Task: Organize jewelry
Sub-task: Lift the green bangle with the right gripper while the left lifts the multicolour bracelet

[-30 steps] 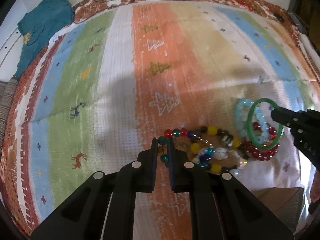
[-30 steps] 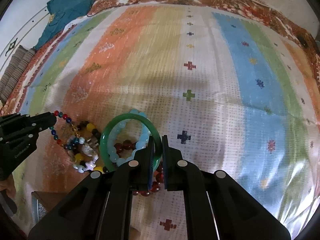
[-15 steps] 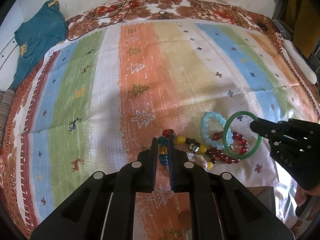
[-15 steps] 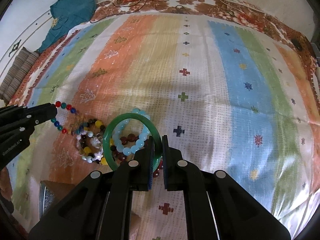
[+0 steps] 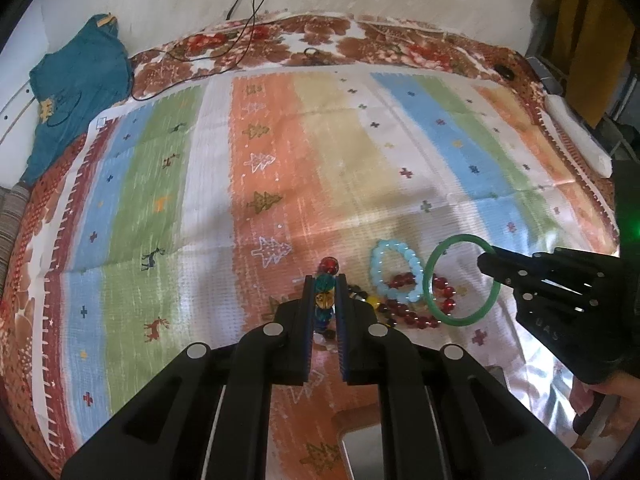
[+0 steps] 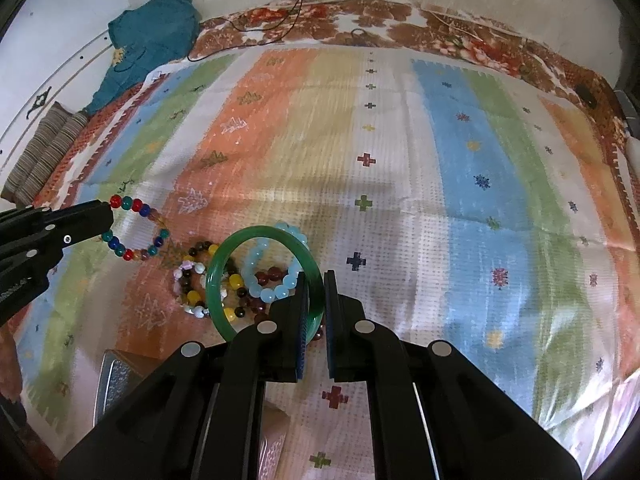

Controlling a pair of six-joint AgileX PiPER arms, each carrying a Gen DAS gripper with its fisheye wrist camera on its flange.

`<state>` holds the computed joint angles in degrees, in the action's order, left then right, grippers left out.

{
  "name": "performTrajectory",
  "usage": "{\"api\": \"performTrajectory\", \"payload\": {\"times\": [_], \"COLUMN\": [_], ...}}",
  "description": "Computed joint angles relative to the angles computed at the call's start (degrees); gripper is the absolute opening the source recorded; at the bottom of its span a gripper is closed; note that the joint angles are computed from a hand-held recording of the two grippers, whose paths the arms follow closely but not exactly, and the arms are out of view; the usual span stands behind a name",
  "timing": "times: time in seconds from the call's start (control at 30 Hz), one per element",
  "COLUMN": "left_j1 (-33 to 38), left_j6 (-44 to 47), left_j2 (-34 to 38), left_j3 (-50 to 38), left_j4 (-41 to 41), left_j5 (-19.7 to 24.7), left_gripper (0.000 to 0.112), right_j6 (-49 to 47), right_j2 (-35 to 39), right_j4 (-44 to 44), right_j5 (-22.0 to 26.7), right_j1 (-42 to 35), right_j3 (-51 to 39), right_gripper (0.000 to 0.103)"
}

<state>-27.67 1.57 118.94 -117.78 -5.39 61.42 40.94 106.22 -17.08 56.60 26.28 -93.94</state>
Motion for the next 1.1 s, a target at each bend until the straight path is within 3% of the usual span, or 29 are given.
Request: {"api": "performTrajectory", "payload": {"times": [1.1], "left_j1": [-0.8], "left_j6": [8.3], "left_j2": [-19.9], "left_j3": [17.7], "left_j4": [-10.1], "left_j5": [-6.9], "left_gripper": [0.009], "right_j6": [7.6], "right_j2": [-12.8], "right_j4": [-7.2], "right_j5": [-0.1], "right_j1": [7.5], "right_j3": [6.9], "right_gripper": [0.008]}}
